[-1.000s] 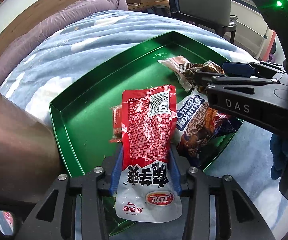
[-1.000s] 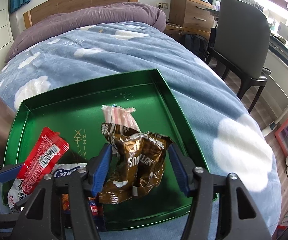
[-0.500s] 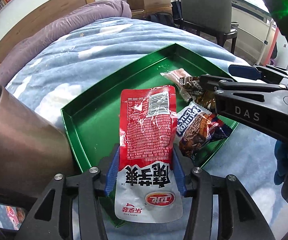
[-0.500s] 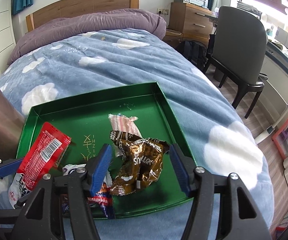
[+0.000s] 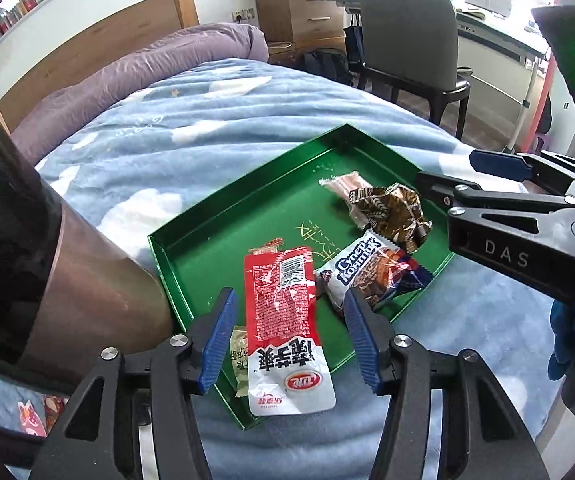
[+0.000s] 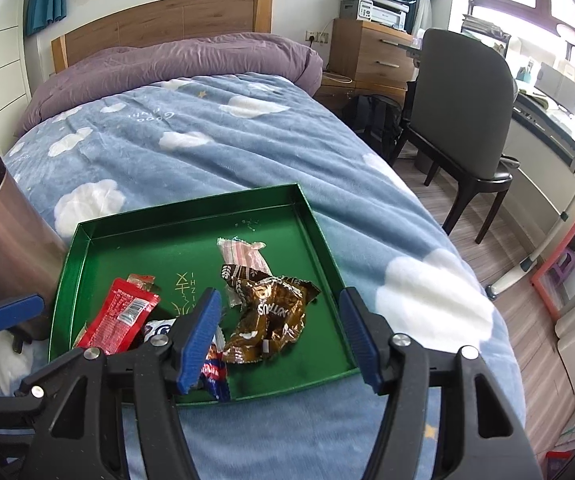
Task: Organize snacks
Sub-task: 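Open both tools to drop the spicy-strip pack and brown bag into the tray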
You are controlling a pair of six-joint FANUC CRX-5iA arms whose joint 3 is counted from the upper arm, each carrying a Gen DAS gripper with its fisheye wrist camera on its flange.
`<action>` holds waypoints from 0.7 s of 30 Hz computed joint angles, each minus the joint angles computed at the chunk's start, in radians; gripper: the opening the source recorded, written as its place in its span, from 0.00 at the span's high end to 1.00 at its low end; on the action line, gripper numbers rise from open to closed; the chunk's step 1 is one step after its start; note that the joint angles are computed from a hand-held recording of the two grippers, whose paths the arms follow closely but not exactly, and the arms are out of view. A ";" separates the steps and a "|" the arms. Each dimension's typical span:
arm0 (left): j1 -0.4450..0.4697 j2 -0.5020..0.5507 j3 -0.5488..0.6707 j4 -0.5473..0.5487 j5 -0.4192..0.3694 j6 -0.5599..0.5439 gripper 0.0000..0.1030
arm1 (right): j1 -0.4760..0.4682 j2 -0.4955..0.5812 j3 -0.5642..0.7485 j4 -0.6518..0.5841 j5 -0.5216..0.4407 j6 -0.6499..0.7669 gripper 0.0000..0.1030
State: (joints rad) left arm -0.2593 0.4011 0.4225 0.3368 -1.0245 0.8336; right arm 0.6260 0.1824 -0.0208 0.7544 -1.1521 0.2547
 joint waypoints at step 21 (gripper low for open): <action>0.102 -0.175 -0.184 0.107 -0.006 -0.100 0.52 | 0.148 -0.047 0.003 0.010 -0.109 -0.072 0.24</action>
